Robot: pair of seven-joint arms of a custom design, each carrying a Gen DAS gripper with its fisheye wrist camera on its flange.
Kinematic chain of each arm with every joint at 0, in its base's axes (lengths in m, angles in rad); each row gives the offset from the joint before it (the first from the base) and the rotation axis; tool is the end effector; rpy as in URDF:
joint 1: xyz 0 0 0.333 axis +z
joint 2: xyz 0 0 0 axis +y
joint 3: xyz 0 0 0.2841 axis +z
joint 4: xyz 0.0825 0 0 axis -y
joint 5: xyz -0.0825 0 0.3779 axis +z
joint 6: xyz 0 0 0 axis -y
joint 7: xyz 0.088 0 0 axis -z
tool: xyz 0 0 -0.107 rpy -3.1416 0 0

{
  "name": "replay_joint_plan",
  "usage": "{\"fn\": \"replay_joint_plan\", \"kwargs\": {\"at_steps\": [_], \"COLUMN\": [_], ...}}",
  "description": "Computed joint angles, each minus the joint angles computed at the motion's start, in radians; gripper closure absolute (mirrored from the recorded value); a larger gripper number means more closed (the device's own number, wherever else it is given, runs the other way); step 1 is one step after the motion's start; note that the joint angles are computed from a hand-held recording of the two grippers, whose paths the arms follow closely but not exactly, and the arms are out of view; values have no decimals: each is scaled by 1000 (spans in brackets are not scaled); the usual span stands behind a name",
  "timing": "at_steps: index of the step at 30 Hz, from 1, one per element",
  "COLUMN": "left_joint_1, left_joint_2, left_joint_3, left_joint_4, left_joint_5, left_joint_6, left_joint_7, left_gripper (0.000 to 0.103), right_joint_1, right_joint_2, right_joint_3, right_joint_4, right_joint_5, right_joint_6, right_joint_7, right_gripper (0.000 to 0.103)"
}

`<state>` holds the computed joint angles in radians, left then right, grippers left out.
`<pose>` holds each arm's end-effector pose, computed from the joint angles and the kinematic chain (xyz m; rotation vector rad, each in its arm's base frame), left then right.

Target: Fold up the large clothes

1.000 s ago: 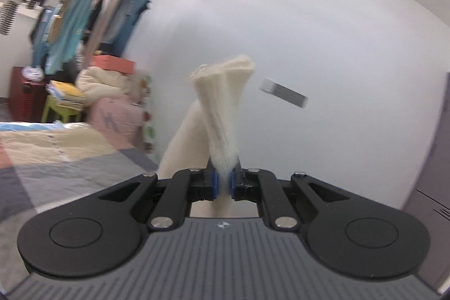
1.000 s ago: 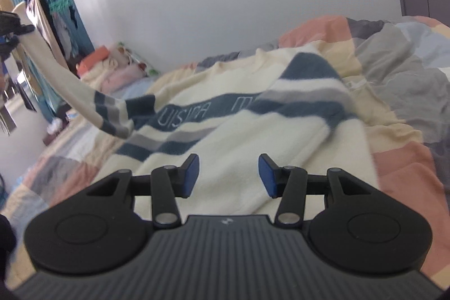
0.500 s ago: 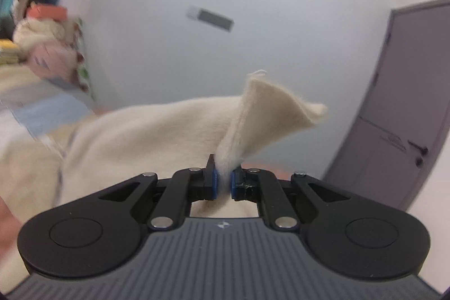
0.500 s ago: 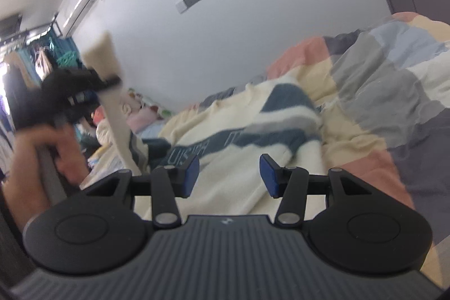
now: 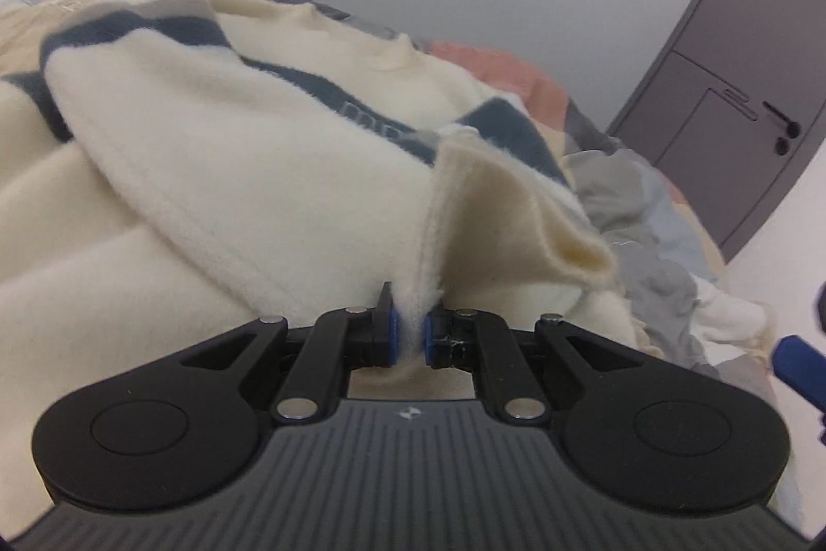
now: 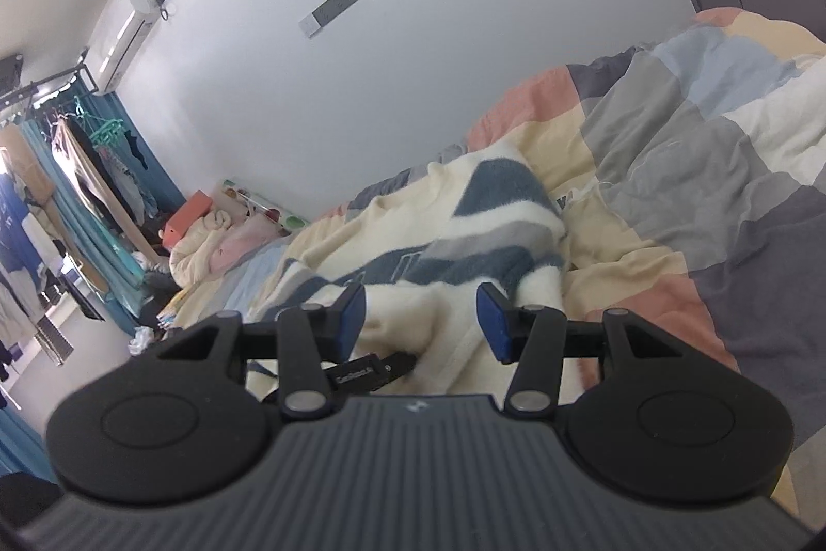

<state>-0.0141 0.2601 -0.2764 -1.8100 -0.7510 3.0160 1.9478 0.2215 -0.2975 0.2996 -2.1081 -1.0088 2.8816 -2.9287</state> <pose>0.6426 -0.1232 0.4714 -1.8537 1.7108 -1.3099 0.4149 0.3146 0.6073 -1.1077 1.6199 -0.4785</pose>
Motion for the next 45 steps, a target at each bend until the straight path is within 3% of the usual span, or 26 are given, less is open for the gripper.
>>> {"fn": "replay_joint_plan", "kwargs": {"at_steps": [2, 4, 6, 11, 14, 17, 19, 22, 27, 32, 36, 40, 42, 45], "left_joint_1": [64, 68, 67, 58, 43, 37, 36, 47, 64, 51, 70, 102, 120, 138], "left_joint_2": [-17, -35, -69, -283, -388, -449, -467, -455, -454, -450, -398, -346, -317, -301], "left_joint_3": [-25, 17, 47, 114, 169, 206, 230, 264, 271, 298, 313, 292, 293, 277], "left_joint_4": [10, 39, 30, -156, -254, -327, -363, -366, -382, -375, -316, -280, -251, -245], "left_joint_5": [-65, -39, -17, -63, -85, -35, -20, -11, 30, -34, -102, -101, -147, -184], "left_joint_6": [-80, -180, -240, -329, -342, -306, -280, -310, -259, -227, -316, -324, -380, -378], "left_joint_7": [68, 47, 48, 140, 216, 230, 241, 230, 262, 394, 425, 418, 426, 464], "left_gripper": [92, 84, 70, 51, 49, 49, 49, 49, 49, 49, 49, 49, 48, 45], "right_joint_1": [8, 19, 32, 78, 112, 145, 166, 204, 273, 341, 367, 391, 399, 413], "right_joint_2": [8, 20, 36, 80, 104, 131, 157, 212, 321, 414, 465, 514, 533, 558], "right_joint_3": [-2, -7, -7, -14, -19, -21, -23, -27, -61, -105, -141, -171, -184, -200], "right_joint_4": [4, 12, 29, 74, 103, 139, 173, 239, 351, 447, 491, 535, 549, 569], "right_joint_5": [13, 26, 39, 56, 68, 75, 62, 35, 36, 83, 121, 124, 122, 111], "right_joint_6": [-14, -18, -41, -78, -112, -159, -187, -237, -279, -349, -350, -380, -385, -393], "right_joint_7": [-23, -43, -76, -151, -218, -282, -329, -399, -486, -593, -602, -623, -635, -653], "right_gripper": [52, 52, 52, 52, 52, 52, 52, 52, 52, 53, 54, 55, 55, 56]}}
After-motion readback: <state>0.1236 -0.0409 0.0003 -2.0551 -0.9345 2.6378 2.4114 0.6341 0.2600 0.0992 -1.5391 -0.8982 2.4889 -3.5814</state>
